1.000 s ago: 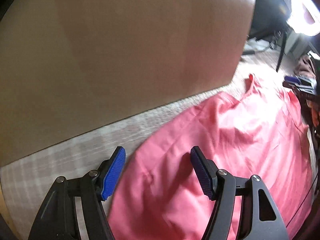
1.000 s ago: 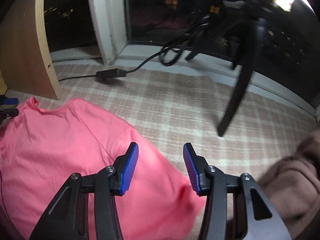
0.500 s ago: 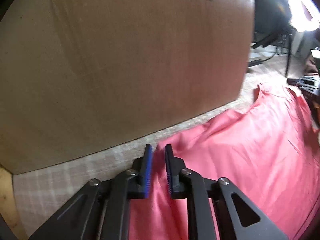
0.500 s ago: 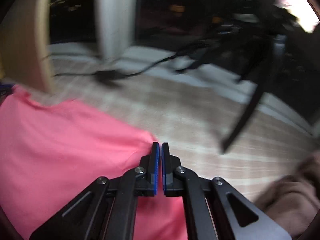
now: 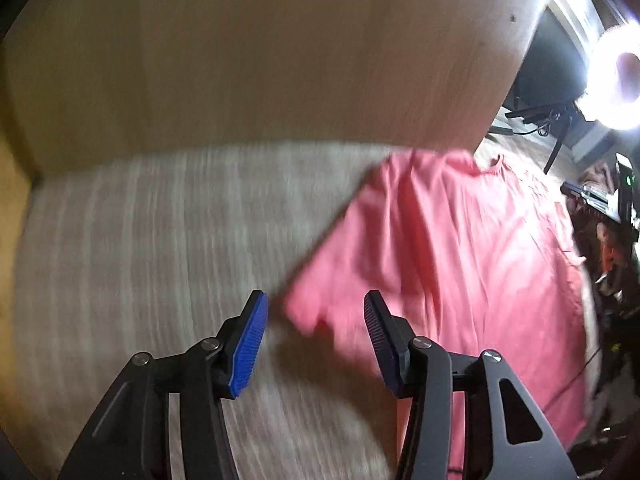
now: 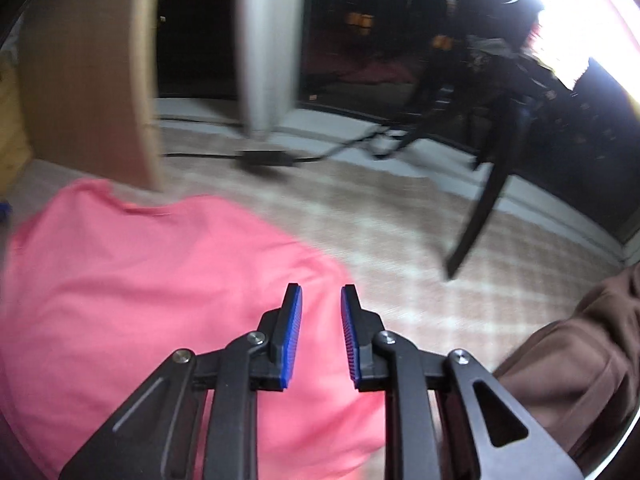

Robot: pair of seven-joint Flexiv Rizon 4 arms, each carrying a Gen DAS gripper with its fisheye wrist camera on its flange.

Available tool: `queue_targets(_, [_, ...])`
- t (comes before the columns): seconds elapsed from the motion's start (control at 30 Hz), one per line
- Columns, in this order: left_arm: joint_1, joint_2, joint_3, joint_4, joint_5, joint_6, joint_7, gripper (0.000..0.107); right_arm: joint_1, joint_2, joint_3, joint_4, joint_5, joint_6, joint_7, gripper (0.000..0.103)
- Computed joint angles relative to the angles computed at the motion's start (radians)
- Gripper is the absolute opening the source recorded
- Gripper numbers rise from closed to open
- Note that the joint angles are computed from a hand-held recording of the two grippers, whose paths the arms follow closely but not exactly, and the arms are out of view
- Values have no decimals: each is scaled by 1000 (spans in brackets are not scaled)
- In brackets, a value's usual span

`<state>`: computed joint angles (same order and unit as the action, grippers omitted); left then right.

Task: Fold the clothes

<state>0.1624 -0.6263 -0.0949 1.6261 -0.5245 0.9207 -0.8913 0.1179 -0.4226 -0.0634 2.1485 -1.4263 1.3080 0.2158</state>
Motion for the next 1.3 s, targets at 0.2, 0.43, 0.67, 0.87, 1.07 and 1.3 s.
queue_targets(0.2, [80, 9, -58, 69, -179, -82, 22, 48, 58, -27, 31, -47, 66, 11, -58, 38])
queue_targets(0.43, [3, 1, -51, 82, -215, -35, 33, 2, 107, -16, -2, -15, 131, 34, -75, 38])
queue_targets(0.67, [-79, 75, -1, 159, -138, 221, 40, 18, 99, -5, 0, 23, 134, 31, -62, 38])
queue_targets(0.87, [-55, 67, 49, 140, 20, 128, -124, 28, 120, 10, -11, 44, 163, 47, -75, 38])
queue_targets(1.07, [26, 272, -38, 387, -198, 200, 68, 40, 66, 156, -1, 138, -47, 81, 179, 38])
queue_targets(1.3, [-14, 525, 74, 623, -328, 128, 228, 47, 18, 531, 194, 407, 153, -99, 202, 38])
